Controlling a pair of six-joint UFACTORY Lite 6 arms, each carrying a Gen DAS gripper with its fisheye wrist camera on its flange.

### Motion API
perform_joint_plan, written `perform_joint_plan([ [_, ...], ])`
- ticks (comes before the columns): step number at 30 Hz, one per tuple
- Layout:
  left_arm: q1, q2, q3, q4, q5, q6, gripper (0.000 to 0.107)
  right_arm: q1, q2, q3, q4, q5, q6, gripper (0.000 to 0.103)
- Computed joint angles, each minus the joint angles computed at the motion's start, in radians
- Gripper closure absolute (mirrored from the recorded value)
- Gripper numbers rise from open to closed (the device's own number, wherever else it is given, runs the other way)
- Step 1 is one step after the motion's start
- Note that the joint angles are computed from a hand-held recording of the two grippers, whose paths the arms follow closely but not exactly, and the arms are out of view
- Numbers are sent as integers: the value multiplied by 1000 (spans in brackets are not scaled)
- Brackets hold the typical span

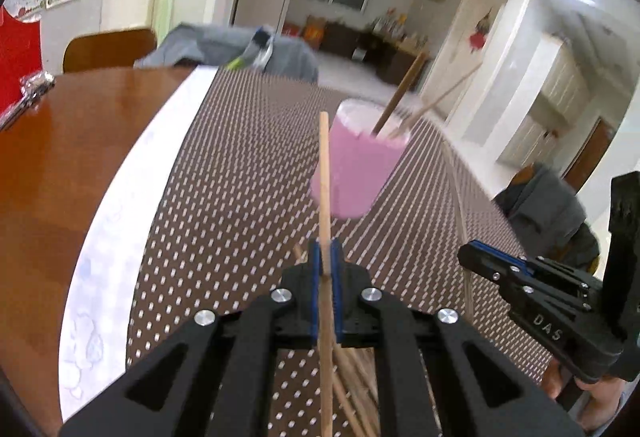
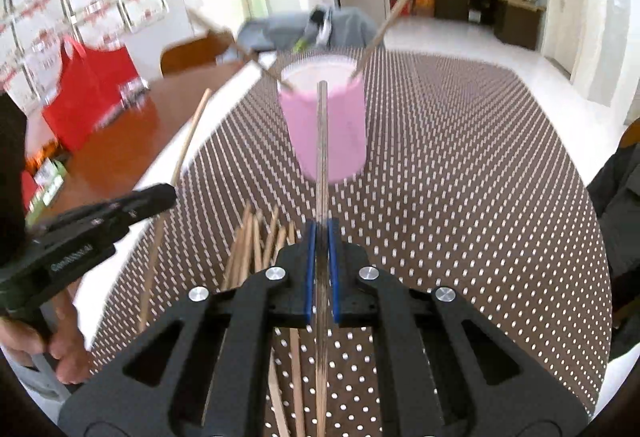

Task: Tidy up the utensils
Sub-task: 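Raise the left tool's chopstick above the pink cup while the right tool carries its chopstick there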

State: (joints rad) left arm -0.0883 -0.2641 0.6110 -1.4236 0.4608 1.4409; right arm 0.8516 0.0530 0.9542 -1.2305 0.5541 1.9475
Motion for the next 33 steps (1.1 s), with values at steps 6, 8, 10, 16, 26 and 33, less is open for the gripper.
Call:
perform_joint_plan([
  [6,69,-13,-1,-331,146,284,101,52,-181,-106,-249,125,228,96],
  [8,69,-1,11,-428,166,355,101,55,-211,-119,-313,168,270,96],
  [10,62,23,38,-513,185,420,101,43,-229,-127,-378,184,315,96],
  [16,26,142,167,-808,257,639,101,-26,-199,-113,-615,240,497,96],
  [26,-65,457,513,-1075,301,823,101,-182,-32,7,-942,296,758,96],
  [33,-100,686,714,-1157,340,838,101,-239,84,76,-1069,366,852,96],
])
